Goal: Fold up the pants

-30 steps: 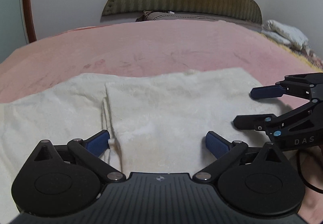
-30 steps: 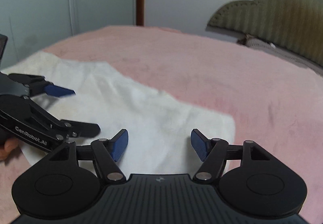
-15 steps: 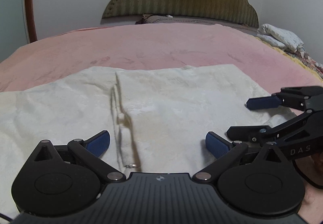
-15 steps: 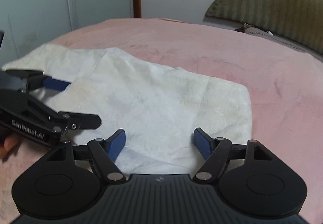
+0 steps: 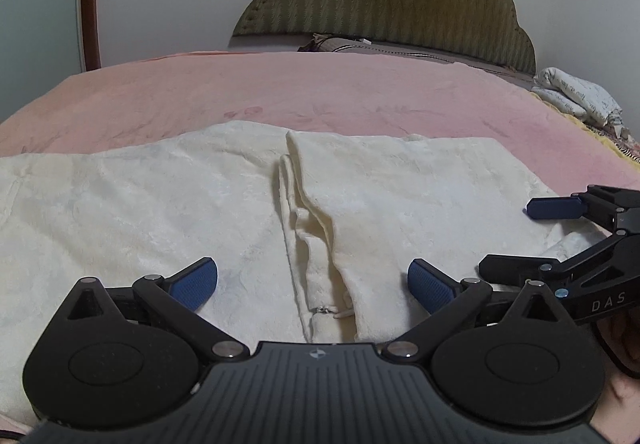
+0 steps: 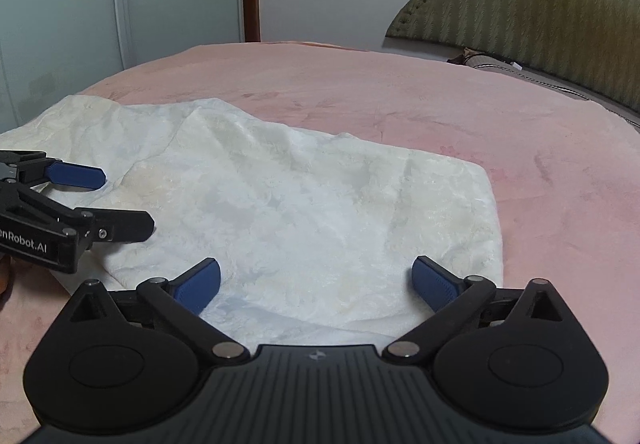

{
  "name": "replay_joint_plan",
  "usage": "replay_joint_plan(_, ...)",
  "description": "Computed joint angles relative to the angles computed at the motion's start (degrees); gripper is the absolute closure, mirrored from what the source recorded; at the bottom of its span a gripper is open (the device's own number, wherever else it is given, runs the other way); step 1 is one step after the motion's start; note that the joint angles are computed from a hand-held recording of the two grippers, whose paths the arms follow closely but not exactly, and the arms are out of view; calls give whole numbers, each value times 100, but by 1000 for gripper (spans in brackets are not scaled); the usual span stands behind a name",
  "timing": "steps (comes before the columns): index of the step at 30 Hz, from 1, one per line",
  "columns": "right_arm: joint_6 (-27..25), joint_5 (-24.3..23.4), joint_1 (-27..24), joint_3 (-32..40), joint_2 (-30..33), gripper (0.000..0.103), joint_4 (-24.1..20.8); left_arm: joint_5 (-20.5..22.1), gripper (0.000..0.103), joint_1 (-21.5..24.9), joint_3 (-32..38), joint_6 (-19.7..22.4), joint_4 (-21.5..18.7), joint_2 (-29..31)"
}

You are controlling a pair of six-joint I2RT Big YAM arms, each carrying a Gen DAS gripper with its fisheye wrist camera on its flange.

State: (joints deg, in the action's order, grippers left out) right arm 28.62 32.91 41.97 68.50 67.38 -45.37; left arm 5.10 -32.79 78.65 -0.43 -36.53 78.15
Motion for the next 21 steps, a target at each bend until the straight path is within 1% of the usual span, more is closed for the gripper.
replay_joint_plan(3, 34, 48, 30, -25, -15, 0, 12, 137, 0, 51, -31, -89, 35, -14)
replay_joint_plan(5, 45, 48, 32, -19, -10, 0, 6, 161, 0, 49, -40, -69, 37, -32)
replay_joint_plan(6, 59, 59, 37, -1, 0, 0, -23, 253, 0, 64, -66, -74, 59, -62)
replay_joint_plan(7, 105, 62, 36, 43, 18, 0, -94, 453, 1, 124, -98, -72, 56, -109)
replay_joint_plan(8, 237, 77, 40, 150, 83, 0, -239, 625, 1, 181, -82, -65, -30, -145)
replay_joint_plan(9, 405, 107, 57, 286, 158, 0, -435, 714, 1, 238, -66, -85, -123, -194)
replay_joint_plan(10, 633, 128, 78, 485, 255, 0, -698, 703, 1, 293, -72, -157, -143, -251)
replay_joint_plan(11, 713, 98, 106, 590, 297, 0, -753, 592, 1, 312, -98, -246, -101, -314)
replay_joint_plan(13, 470, 78, 205, 644, 302, 0, -481, 349, 1, 385, -119, -348, -57, -389)
replay_joint_plan(15, 158, 206, 319, 809, 431, 0, -447, 274, 1, 488, 0, -323, -268, -328)
replay_joint_plan(17, -179, 183, 378, 994, 634, 0, -537, 372, 1, 573, 139, -202, -597, -195)
replay_joint_plan(18, -228, 132, 378, 1089, 747, 0, -679, 383, 1, 582, 149, 19, -675, -169)
replay_joint_plan(19, -187, 59, 359, 1196, 875, 0, -895, 315, 0, 553, 65, 257, -591, -226)
replay_joint_plan(21, 61, 8, 344, 1143, 869, 0, -833, 182, 1, 505, -99, 516, -425, -380)
